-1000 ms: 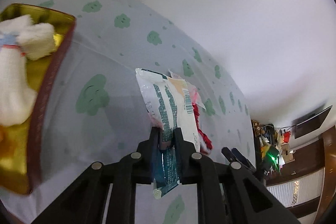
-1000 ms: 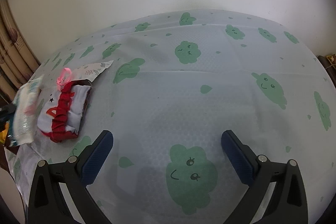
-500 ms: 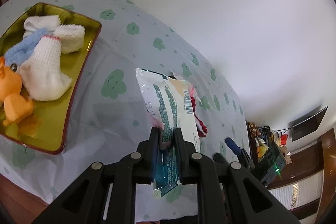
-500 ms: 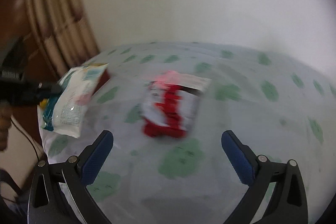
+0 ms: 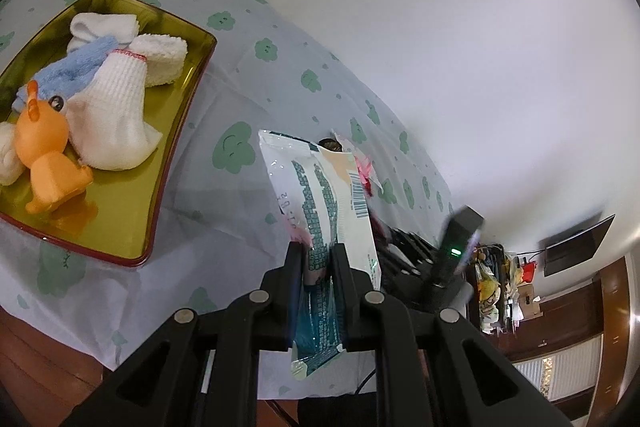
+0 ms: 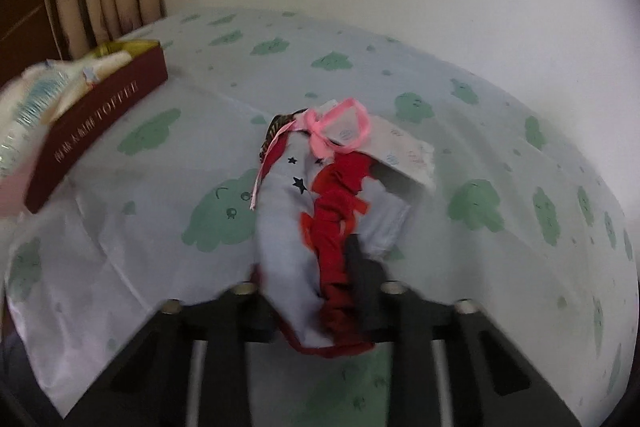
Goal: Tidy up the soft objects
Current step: 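Grasp the red-white star-print cloth with the right tool while the left tool holds the packet, then lower the wipes packet into the tin and open the left tool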
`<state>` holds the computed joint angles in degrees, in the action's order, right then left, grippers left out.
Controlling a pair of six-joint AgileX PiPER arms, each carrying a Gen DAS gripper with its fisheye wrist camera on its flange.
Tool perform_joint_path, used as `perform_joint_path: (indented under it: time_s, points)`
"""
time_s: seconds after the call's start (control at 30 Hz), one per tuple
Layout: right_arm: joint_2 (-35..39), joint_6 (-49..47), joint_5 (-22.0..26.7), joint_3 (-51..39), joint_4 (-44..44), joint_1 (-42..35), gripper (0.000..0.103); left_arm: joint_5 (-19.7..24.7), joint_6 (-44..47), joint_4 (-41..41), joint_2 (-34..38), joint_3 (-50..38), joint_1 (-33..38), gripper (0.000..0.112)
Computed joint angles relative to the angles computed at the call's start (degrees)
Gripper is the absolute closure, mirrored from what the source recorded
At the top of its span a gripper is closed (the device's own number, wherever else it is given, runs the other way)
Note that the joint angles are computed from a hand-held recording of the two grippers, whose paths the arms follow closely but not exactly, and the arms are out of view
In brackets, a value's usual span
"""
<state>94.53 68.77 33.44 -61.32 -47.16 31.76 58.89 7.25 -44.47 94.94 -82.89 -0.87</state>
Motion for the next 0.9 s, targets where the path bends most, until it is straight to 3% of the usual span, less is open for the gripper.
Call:
perform_joint_path:
  time_s: [0.07,0.23,0.37,0.67,0.9]
  points:
    - [-5.9,6.7,-1.8,6.8,-2.1,0.9,0.085,0.5,0.2,0.1,-0.5,0.4,0.4,0.098]
    - [-18.5,21.0,1.0,21.5,-5.3,5.3,0.085,0.8,1.1,-0.8,-1.8,2.1,1.4,0.098]
    - [-25.0,28.6,4.5,28.2,-5.6,9.7,0.085,0.4,1.1,-1.1,-2.6,3.8,1.3,0.098]
    - [-25.6,31.3,2.3,29.8,-7.3,9.2,0.085,1.3,1.9,-1.8,-7.2,7.6,5.3,0.098]
    - [-26.6,32.8,-0.5,31.1,-7.7,7.5,0.084,5.1,0.5,4.4,-7.0,1.7,12.7,0.098]
